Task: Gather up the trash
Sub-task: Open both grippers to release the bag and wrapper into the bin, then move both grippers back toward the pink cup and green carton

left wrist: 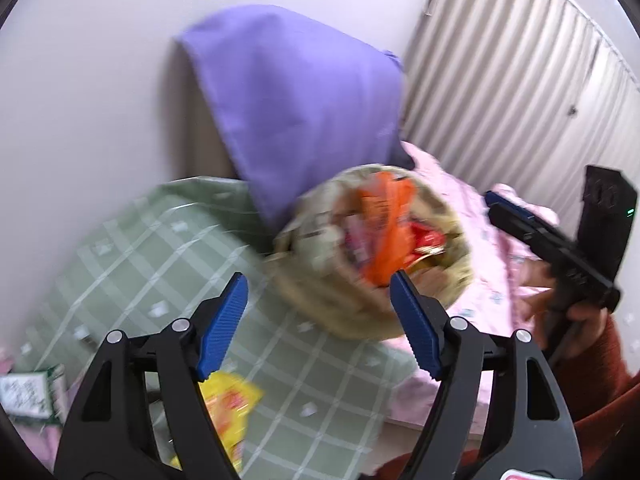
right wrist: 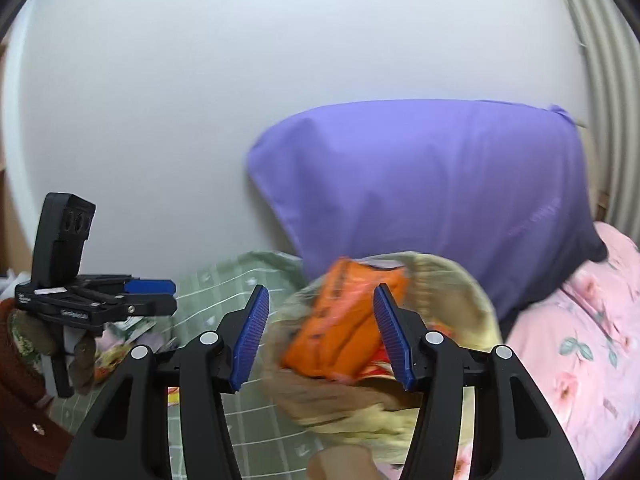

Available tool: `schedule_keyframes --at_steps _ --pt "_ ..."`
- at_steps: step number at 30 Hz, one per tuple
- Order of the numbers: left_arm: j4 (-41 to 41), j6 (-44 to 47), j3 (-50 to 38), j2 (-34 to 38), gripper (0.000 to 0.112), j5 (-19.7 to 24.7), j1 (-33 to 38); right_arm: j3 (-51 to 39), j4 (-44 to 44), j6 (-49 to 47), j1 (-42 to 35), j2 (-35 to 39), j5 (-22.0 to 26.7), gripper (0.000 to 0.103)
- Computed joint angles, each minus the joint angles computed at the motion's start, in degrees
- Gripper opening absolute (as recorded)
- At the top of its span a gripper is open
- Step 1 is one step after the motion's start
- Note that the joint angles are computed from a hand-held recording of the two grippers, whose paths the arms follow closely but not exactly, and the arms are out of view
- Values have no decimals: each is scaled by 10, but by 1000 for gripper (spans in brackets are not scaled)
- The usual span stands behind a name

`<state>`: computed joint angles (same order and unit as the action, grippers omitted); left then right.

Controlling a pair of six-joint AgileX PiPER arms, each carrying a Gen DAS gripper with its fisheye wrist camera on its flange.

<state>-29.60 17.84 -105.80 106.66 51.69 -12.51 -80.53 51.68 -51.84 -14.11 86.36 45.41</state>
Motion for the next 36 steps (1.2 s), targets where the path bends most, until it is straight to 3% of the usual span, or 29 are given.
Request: schedule_keyframes --at_steps 3,7,9,15,24,30,33,36 --pt "27 -14 105 -63 70 -53 24 16 -18 -6 30 -12 -13 52" --pt "153 -145 231 -139 70 -143 40 15 24 -48 54 2 18 52" --pt "186 -185 285 -183 70 -164 60 8 21 -47 77 16 24 52" --pt "196 -219 388 -263 70 -197 161 -34 -39 -10 162 67 38 52" --pt "154 -194 490 -318 71 -227 269 -44 -154 32 287 85 -40 52" --pt "118 -158 496 -316 71 -228 314 -89 -136 31 301 124 -8 52" --pt "131 -166 473 -304 71 -228 325 -129 -94 29 306 161 20 52" --pt "144 -181 449 -288 71 -229 338 -189 -106 54 332 208 35 52"
